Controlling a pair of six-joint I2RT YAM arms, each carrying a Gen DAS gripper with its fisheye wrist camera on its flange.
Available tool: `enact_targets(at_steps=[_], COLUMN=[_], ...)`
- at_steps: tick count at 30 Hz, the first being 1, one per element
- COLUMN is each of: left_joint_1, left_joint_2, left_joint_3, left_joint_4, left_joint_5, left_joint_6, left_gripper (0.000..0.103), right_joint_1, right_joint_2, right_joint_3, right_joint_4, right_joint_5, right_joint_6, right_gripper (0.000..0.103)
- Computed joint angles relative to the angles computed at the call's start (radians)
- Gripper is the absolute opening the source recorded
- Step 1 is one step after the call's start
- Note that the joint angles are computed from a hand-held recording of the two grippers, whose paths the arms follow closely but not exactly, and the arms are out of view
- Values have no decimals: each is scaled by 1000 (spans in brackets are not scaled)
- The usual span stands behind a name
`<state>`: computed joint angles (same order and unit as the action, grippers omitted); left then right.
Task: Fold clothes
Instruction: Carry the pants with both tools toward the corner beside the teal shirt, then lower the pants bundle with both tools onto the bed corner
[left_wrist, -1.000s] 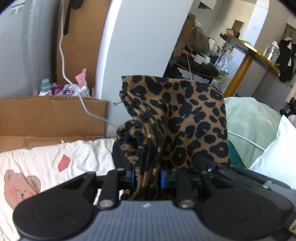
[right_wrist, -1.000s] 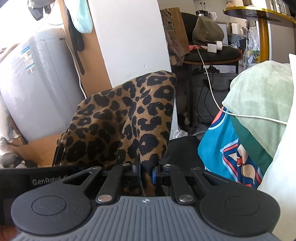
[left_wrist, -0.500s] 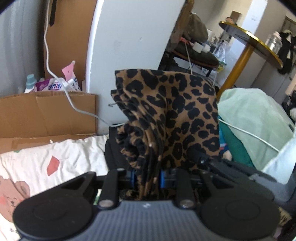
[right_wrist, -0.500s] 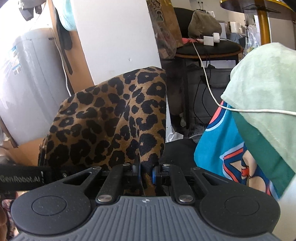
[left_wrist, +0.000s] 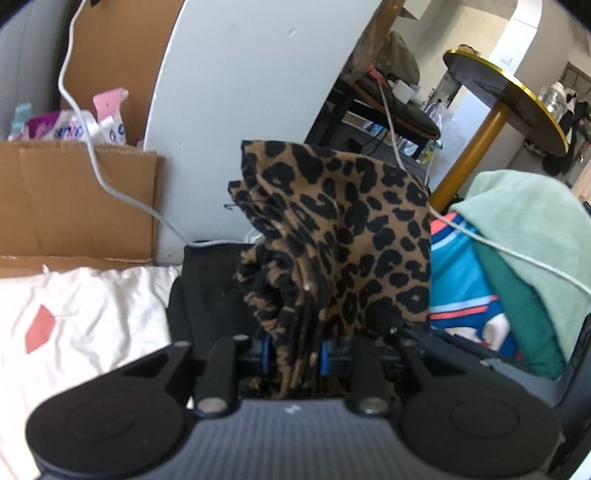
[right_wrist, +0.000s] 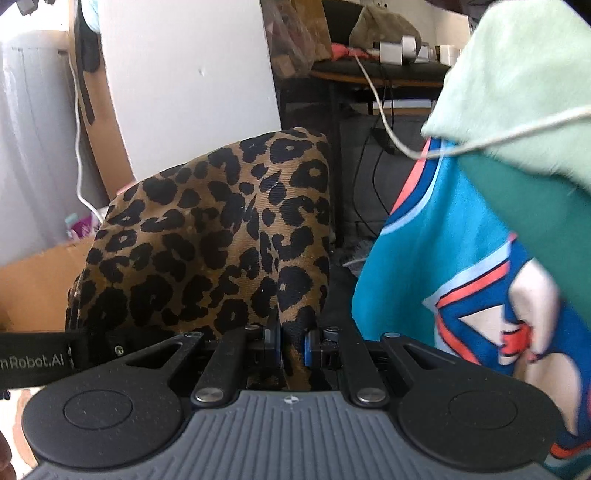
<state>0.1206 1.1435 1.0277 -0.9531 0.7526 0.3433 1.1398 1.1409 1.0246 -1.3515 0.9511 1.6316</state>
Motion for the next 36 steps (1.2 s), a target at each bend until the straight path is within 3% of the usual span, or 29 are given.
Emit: enact_targets(at_steps=[4,9,18,23,27,32,35,36], left_joint_1=[-32,-69,-104,-111,-105,-108,-128,-129], left_joint_2=[82,261,507,627,682,716,727,720], left_joint_3=[-79,-58,-17,42,59,71,110,122], left_joint_4=[167,298,506,531,570,618,558,534], left_joint_5=[8,27,32,19,19,-8,-82,-112], left_joint_6=[-58,-71,-156,-138,-140,-182,-145,-130], left_gripper=[25,25,25,26,26,27,42,50], right_joint_1=[-150,-370,-646,-751,-787,-818,-820,-815], right_joint_2=[-57,-79,68,187,281,342,389,386], right_joint_3=[-131,-248,-287,-255,-208,-167,-131,-128], right_joint_4=[248,534,849,937,953,1001,967,958], right_joint_5=[-57,-174,-357,-456,-467,-488,-474,-456], right_joint_6=[-250,-586,-981,-1111,-1209,-1249,-1246,-1246], right_gripper=[10,10,10,10,10,10,18,26])
